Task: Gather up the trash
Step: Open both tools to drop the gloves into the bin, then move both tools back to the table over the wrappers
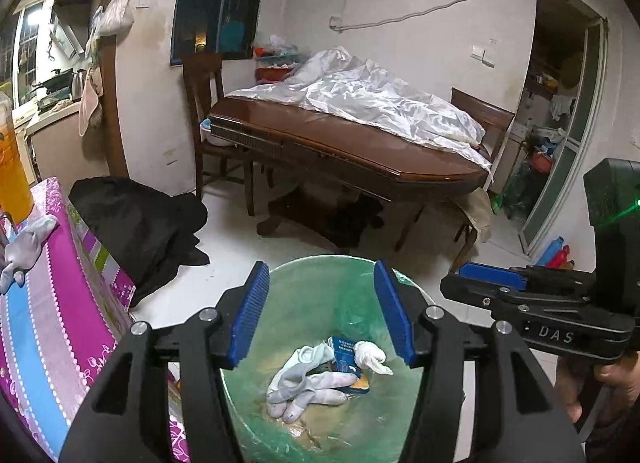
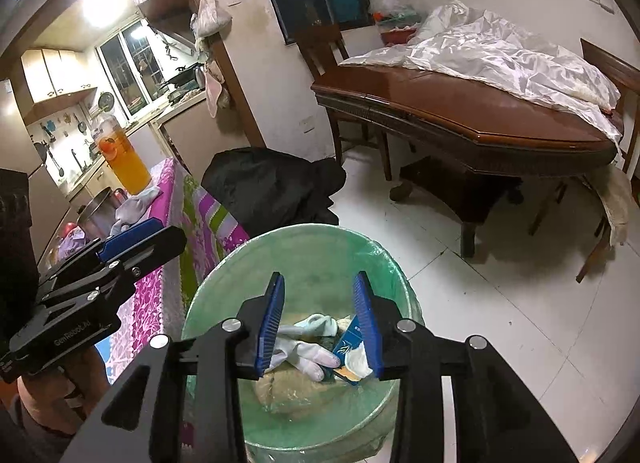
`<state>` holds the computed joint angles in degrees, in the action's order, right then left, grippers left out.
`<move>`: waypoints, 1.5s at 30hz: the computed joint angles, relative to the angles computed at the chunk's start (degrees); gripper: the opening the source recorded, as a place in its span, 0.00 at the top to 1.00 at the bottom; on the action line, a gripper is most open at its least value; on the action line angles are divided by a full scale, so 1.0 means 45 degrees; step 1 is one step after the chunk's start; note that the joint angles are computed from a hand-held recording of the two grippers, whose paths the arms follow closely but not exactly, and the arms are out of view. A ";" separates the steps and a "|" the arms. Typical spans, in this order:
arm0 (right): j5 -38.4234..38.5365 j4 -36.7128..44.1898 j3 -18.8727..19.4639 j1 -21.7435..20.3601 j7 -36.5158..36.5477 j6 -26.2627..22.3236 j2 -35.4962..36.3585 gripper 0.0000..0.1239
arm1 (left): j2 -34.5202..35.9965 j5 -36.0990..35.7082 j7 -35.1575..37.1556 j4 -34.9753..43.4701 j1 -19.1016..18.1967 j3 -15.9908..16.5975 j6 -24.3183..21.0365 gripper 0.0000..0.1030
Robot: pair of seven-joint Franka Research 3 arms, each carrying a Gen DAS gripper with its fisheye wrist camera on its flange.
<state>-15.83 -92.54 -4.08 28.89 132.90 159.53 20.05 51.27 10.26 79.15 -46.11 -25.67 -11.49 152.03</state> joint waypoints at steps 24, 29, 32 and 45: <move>-0.7748 0.1282 -0.1189 0.2333 0.6081 0.0382 0.0195 0.21 | -0.6389 0.2224 -0.3473 -1.0229 0.1650 0.1317 0.3644 0.40; -0.7128 0.2382 -0.0452 0.2436 0.4755 0.1496 0.1075 0.21 | -0.8962 0.4597 -0.6779 -1.3535 0.1942 0.2942 0.4111 0.38; -0.6215 0.3361 -0.0236 0.2685 0.3621 0.1524 0.1816 0.21 | -1.0424 0.6240 -0.9025 -1.5170 0.2471 0.3653 0.3911 0.38; -0.0814 0.9821 0.2674 0.2761 -0.3117 -0.1015 0.6270 0.21 | -1.4183 0.6438 -1.1411 -1.9631 0.5810 0.4296 0.2655 0.38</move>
<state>-19.49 -48.35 7.95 41.31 118.88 154.96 48.27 -12.56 39.23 27.80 -134.44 0.47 7.84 163.98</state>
